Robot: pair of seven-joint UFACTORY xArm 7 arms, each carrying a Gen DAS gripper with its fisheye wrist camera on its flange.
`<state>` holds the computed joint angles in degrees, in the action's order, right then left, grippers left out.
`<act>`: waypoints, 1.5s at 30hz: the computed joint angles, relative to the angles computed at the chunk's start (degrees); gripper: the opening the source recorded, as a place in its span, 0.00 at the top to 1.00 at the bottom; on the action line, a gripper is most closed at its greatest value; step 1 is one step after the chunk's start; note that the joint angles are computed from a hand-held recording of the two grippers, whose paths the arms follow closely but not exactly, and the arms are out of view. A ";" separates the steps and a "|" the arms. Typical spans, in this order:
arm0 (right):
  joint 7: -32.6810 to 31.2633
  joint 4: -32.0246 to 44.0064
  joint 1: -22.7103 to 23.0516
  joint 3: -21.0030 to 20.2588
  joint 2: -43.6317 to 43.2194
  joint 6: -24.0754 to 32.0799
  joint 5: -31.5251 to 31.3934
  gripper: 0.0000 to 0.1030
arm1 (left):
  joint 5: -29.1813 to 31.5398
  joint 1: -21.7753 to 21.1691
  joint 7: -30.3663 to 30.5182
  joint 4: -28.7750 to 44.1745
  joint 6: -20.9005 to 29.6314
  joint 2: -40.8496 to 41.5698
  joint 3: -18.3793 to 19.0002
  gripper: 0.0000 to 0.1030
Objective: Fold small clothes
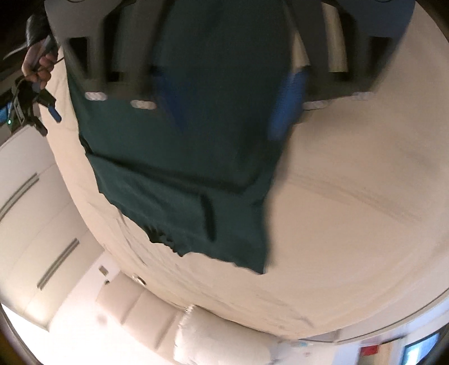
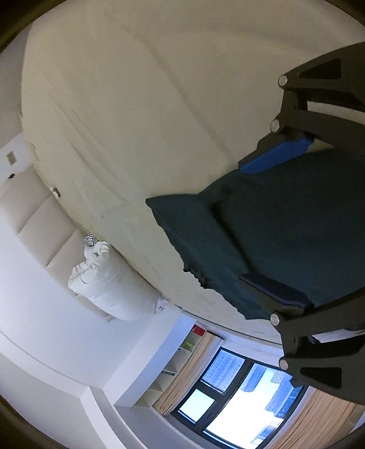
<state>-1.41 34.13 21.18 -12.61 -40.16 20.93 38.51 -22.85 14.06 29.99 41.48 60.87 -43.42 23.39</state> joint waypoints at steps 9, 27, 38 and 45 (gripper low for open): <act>7.64 -8.30 -7.68 5.68 -16.08 11.62 -9.98 0.23 | 8.19 9.07 2.22 1.03 20.29 -9.31 8.10 0.23; 10.17 -13.28 -7.23 3.34 -27.57 21.91 -12.51 0.23 | 14.58 14.15 8.90 -3.87 32.30 -15.43 9.68 0.54; 6.20 -11.30 -12.81 -2.94 -26.96 33.63 -12.59 0.24 | 10.87 14.36 10.76 -0.45 34.89 -6.79 10.77 0.69; 2.06 -9.87 -14.22 -4.04 -22.85 38.99 -9.43 0.31 | 10.60 15.76 13.37 0.64 36.40 -4.50 10.62 0.80</act>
<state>0.65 24.26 6.96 -16.65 -63.01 59.92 29.07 -12.25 29.82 43.36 42.11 97.27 -47.92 34.01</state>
